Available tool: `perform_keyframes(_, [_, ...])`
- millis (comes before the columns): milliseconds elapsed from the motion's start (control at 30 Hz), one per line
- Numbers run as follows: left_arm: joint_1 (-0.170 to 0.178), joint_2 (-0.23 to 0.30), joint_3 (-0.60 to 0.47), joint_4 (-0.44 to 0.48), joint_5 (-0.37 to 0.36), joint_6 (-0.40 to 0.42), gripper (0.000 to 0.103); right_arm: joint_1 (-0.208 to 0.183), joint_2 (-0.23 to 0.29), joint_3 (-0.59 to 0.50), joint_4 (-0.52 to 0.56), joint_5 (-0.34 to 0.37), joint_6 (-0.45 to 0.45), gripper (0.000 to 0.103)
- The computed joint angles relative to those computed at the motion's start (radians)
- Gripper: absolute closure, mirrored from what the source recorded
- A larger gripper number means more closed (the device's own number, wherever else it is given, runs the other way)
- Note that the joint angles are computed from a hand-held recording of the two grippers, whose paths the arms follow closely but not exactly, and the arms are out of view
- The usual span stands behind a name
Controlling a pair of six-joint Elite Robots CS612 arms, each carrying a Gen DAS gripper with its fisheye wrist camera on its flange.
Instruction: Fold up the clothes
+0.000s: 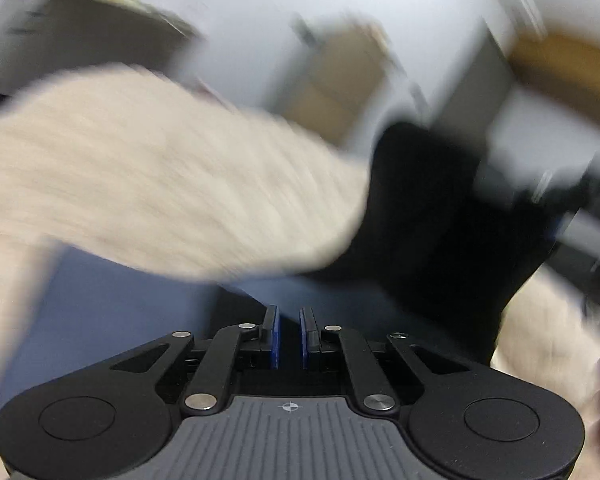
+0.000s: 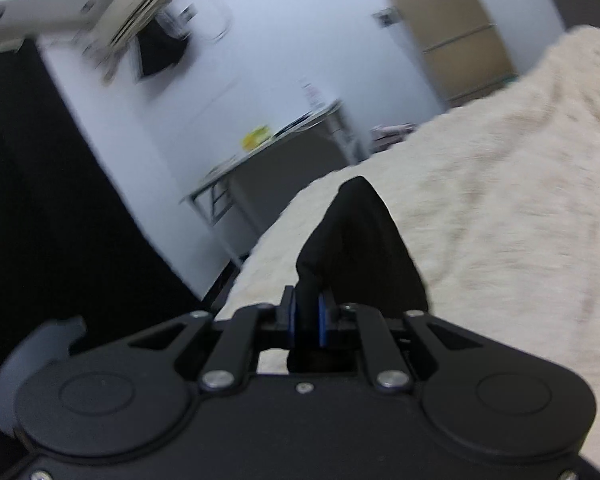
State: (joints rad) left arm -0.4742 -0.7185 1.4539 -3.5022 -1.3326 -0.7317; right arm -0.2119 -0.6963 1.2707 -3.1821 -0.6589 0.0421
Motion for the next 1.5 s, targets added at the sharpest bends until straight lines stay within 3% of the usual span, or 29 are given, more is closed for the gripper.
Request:
perform_keyframes(100, [-0.003,-0.051,0.154,-0.154,0.184,-0.129,0.093,0.057,-0.006,0.027,0.041,-0.054,-0.111,0.091])
perform_keyframes(133, [-0.009,-0.059,0.184,-0.172,0.254,-0.169,0.093,0.086,0.001,0.039,0.052,-0.079,-0.154,0.086])
perform_keyframes(200, [-0.029,-0.098,0.246,-0.081,0.463,-0.275,0.093,0.122,0.014,0.042,0.136,-0.083,-0.231,0.073])
perform_keyframes(233, [-0.044,-0.109,0.256,-0.018,0.568,-0.318,0.093,0.138,0.017,0.046,0.24,-0.059,-0.291,0.069])
perform_keyframes(267, [-0.051,-0.12,0.269,0.021,0.631,-0.362,0.093,0.153,0.022,0.048,0.335,-0.039,-0.342,0.071])
perform_keyframes(333, [-0.054,-0.127,0.284,0.026,0.667,-0.403,0.09,0.142,0.007,0.068,0.412,0.031,-0.36,0.071])
perform_keyframes(367, [-0.053,-0.129,0.289,0.014,0.659,-0.408,0.082,0.137,0.003,0.082,0.412,0.062,-0.352,0.066])
perform_keyframes(433, [-0.05,-0.127,0.293,-0.021,0.626,-0.385,0.078,0.106,-0.011,0.109,0.286,0.098,-0.394,0.059])
perform_keyframes(533, [-0.045,-0.112,0.276,-0.086,0.567,-0.291,0.078,0.06,-0.004,0.104,0.042,0.041,-0.366,0.052])
perform_keyframes(600, [-0.044,-0.102,0.261,-0.124,0.523,-0.2,0.076,0.048,-0.002,0.084,-0.014,-0.071,-0.36,0.056])
perform_keyframes(667, [-0.048,-0.093,0.247,-0.142,0.496,-0.123,0.073,0.036,-0.001,0.062,-0.014,-0.163,-0.391,0.068])
perform_keyframes(700, [-0.049,-0.084,0.231,-0.143,0.486,-0.088,0.071,0.031,0.0,0.052,-0.018,-0.204,-0.408,0.069])
perform_keyframes(800, [-0.054,-0.076,0.216,-0.141,0.452,-0.029,0.068,0.014,-0.017,0.096,-0.077,-0.169,-0.5,0.065])
perform_keyframes(867, [-0.054,-0.075,0.214,-0.136,0.422,-0.014,0.065,0.0,-0.035,0.164,-0.147,-0.127,-0.619,0.042])
perform_keyframes(933, [-0.052,-0.075,0.209,-0.12,0.382,0.007,0.057,-0.006,-0.037,0.213,-0.219,-0.11,-0.719,0.037])
perform_keyframes(967, [-0.056,-0.078,0.203,-0.084,0.382,0.029,0.047,-0.006,-0.037,0.235,-0.237,-0.112,-0.777,0.036])
perform_keyframes(1033, [-0.063,-0.081,0.187,0.0,0.388,0.091,0.043,0.002,-0.033,0.262,-0.246,-0.134,-0.877,0.036])
perform_keyframes(1100, [-0.071,-0.078,0.169,0.048,0.379,0.214,0.04,0.012,-0.018,0.274,-0.298,-0.182,-0.948,0.035])
perform_keyframes(1233, [-0.095,-0.056,0.113,0.147,0.35,0.524,0.04,0.042,0.023,0.243,-0.379,-0.299,-0.993,0.036])
perform_keyframes(1300, [-0.109,-0.031,0.067,0.226,0.365,0.672,0.04,0.055,0.046,0.218,-0.402,-0.344,-1.012,0.039])
perform_keyframes(1333, [-0.113,-0.014,0.04,0.254,0.361,0.759,0.04,0.061,0.056,0.207,-0.423,-0.374,-1.006,0.045])
perform_keyframes(1400, [-0.113,0.015,0.0,0.267,0.343,0.874,0.04,0.065,0.057,0.19,-0.376,-0.384,-0.959,0.069])
perform_keyframes(1433, [-0.113,0.028,-0.016,0.268,0.34,0.917,0.04,0.067,0.058,0.181,-0.35,-0.389,-0.941,0.086])
perform_keyframes(1500, [-0.114,0.072,-0.069,0.256,0.368,1.018,0.04,0.065,0.068,0.161,-0.347,-0.386,-0.922,0.087])
